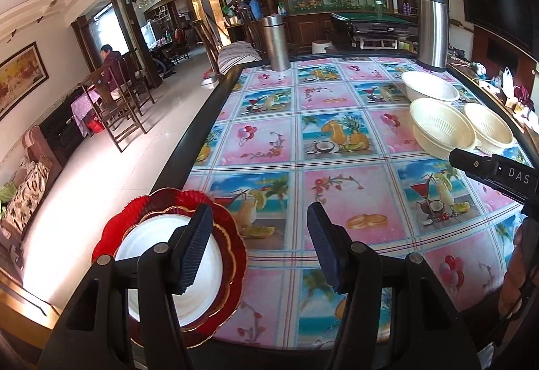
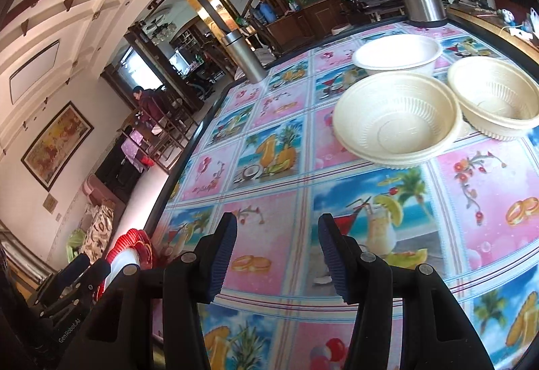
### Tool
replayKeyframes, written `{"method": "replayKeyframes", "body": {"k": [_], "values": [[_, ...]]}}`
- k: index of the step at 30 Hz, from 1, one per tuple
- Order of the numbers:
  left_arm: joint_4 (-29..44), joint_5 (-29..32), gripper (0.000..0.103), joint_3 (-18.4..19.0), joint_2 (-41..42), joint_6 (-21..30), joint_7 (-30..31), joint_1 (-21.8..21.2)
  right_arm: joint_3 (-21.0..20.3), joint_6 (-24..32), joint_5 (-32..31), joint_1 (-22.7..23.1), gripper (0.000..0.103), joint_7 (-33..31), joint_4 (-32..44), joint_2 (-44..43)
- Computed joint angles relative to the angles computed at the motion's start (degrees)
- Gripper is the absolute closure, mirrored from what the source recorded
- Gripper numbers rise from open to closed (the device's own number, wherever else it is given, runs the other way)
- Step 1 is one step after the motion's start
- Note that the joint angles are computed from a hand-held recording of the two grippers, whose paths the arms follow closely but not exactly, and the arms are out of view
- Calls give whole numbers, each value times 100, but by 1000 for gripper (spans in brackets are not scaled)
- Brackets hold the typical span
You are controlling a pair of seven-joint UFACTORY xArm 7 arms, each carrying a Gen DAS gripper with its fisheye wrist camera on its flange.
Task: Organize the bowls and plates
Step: 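Open the left gripper and withdraw it from the stack, then move the right gripper to a beige bowl and grasp its rim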
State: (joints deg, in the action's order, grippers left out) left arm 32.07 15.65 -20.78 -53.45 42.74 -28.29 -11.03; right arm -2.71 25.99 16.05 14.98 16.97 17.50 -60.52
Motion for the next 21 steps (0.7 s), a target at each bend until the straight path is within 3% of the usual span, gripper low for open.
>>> {"method": "replayKeyframes", "body": {"k": [7,11,17,21], "values": [[544,176,45,-409,936,-219,-203,44,-567,315,-72,-558,50,-317,-168,-414],[953,283,41,-432,1818,-438,-295,-3,-901,511,-43,-931,50,-585,-146,-436],[2073,162,41,14,3574,-637,-392,-254,-1599,692,329,-1198,49,-1125,186,97],[2814,-211,41,426,4527,-630,-376,-504,-2011,690,820,-1104,49,-1473,583,725]]}}
